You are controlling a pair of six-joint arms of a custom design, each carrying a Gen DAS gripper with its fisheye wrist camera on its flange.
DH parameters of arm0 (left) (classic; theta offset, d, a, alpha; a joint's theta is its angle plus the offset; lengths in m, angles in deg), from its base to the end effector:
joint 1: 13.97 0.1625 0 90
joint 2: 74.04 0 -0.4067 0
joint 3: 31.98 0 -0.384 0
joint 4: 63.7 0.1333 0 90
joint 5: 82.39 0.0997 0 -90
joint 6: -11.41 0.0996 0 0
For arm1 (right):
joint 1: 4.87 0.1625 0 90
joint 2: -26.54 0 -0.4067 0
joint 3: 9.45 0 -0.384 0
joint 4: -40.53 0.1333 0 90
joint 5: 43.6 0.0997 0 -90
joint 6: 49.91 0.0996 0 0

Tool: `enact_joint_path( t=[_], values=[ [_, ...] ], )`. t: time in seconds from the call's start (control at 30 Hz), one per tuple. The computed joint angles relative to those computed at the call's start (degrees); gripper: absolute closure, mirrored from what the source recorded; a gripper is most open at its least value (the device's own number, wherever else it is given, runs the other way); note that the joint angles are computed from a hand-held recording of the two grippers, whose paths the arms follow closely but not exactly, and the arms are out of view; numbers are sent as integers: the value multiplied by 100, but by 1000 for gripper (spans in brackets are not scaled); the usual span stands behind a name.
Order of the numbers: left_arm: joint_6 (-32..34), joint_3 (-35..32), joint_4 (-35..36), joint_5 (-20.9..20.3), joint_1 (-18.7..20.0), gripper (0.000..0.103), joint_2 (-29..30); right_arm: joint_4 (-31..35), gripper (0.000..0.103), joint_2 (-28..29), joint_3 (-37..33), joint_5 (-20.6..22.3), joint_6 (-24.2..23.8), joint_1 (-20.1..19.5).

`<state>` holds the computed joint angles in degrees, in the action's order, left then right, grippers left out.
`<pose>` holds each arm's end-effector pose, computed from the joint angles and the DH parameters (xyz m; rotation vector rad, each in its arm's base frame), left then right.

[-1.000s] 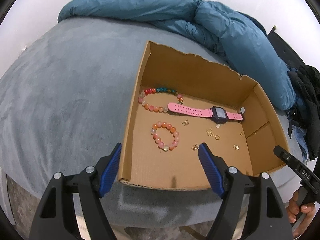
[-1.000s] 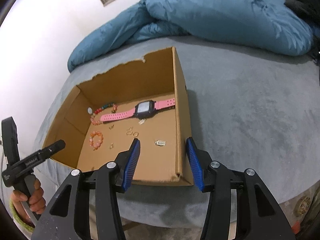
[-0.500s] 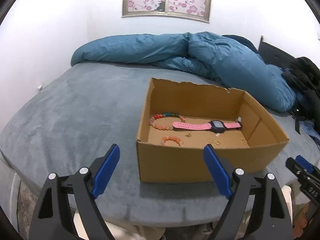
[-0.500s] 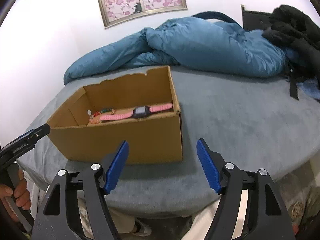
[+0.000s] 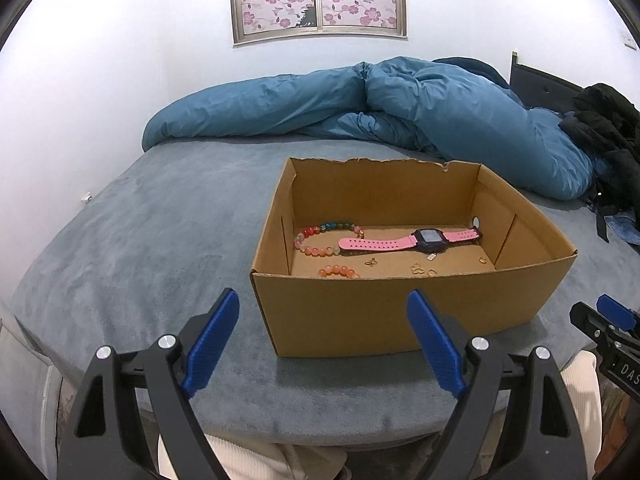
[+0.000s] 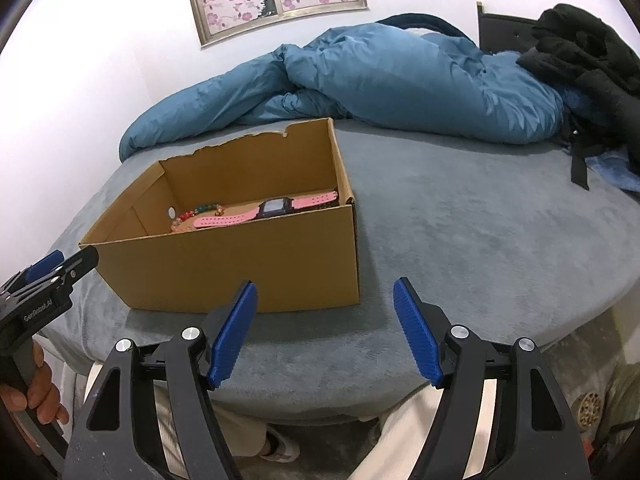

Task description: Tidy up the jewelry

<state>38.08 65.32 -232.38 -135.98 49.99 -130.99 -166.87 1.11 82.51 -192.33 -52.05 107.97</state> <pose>-0.1091 -0.6616 0.2537 0.8147 2.2587 -0.8248 0.2863 -0.5557 0.0296 -0.0909 -2.0899 1.1497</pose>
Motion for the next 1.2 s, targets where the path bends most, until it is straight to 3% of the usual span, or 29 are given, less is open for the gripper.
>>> enact_joint_path(
  t=[0.37, 1.2],
  values=[
    [-597, -127, 871, 271, -19, 19, -30, 225, 36, -63, 28, -53, 93, 27],
    [-927, -307, 1381, 403, -11, 19, 29, 782, 36, -134, 20, -85, 352, 3]
  ],
)
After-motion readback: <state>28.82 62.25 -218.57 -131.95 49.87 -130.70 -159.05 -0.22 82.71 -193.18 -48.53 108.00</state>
